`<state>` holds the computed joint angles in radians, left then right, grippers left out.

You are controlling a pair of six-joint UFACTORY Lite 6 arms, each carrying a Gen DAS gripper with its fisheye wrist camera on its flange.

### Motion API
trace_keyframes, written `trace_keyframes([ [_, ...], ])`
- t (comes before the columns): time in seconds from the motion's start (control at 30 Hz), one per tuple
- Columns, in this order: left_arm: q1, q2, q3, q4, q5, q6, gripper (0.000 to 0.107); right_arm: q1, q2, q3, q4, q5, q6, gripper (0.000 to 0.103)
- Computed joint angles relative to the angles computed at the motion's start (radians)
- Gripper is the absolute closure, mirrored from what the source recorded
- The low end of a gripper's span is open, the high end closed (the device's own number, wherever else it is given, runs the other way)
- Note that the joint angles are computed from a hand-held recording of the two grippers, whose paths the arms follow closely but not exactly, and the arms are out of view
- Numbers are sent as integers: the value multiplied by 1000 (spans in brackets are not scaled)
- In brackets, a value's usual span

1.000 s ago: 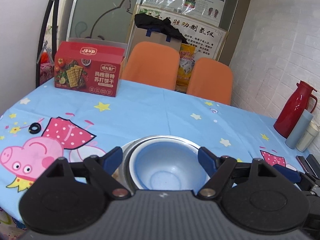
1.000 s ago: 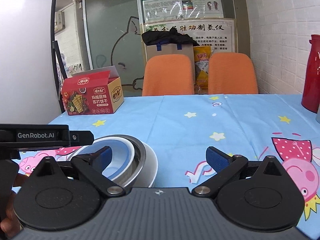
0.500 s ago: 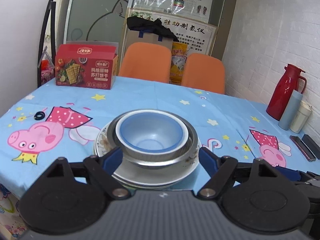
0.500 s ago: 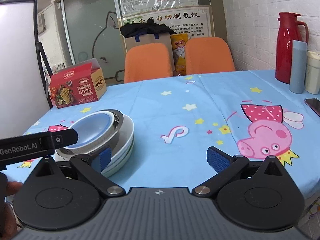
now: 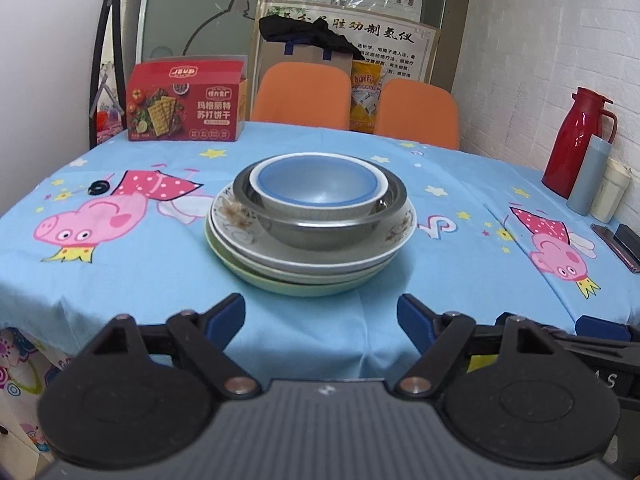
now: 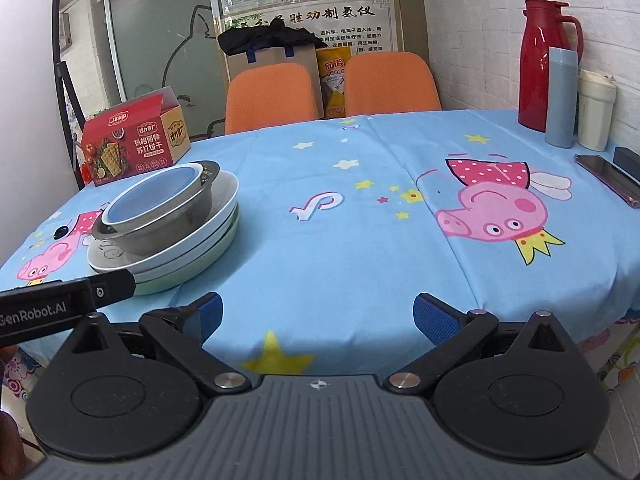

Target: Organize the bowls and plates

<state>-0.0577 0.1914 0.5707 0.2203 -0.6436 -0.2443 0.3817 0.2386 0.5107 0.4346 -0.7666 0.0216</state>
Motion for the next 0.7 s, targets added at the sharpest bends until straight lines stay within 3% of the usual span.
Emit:
trace_keyframes([
  [0.23, -14, -81, -99, -25, -42, 36, 27, 51, -57, -82, 64, -53, -26, 0],
  [0.7, -122, -174, -203, -293, -130, 311, 28, 81, -94, -141, 72, -107, -7, 0],
])
